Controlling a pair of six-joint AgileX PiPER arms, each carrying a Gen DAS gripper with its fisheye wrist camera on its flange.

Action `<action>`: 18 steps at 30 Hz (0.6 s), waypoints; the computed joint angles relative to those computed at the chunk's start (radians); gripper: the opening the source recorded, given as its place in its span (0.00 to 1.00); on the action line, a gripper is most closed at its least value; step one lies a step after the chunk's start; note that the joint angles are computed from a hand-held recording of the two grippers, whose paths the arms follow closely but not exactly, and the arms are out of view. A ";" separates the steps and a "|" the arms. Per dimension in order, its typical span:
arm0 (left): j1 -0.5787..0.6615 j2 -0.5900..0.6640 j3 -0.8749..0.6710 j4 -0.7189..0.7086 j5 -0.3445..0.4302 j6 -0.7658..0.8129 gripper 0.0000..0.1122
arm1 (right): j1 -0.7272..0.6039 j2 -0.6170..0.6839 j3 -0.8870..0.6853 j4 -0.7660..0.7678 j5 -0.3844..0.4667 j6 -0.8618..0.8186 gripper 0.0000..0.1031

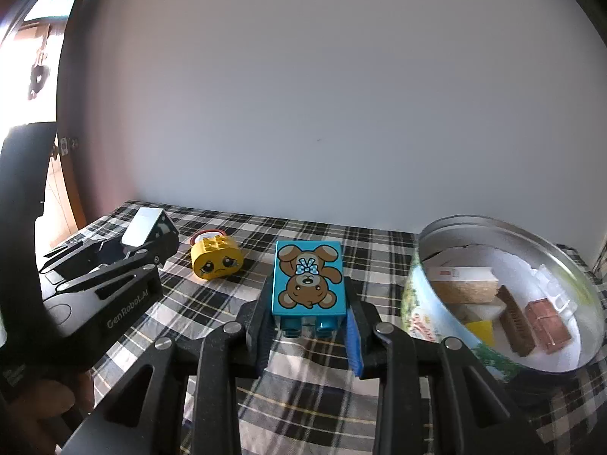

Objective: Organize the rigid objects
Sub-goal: 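Lift and carry the teal bear block and white block toward the tin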

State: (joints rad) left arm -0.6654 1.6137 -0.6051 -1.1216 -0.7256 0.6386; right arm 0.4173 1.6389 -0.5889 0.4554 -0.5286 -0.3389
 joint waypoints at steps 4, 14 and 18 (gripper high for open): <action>-0.026 0.004 -0.010 -0.029 -0.004 0.014 0.27 | -0.017 -0.029 0.040 -0.007 -0.023 -0.016 0.33; -0.108 0.029 -0.056 -0.098 -0.010 0.047 0.27 | -0.081 -0.091 0.108 -0.070 -0.051 0.011 0.33; -0.137 0.046 -0.082 -0.119 -0.010 0.061 0.27 | -0.102 -0.125 0.141 -0.084 -0.070 0.009 0.33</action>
State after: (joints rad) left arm -0.8024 1.6598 -0.6867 -1.2409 -0.7353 0.6996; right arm 0.3153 1.5134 -0.4475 0.3712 -0.5989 -0.3296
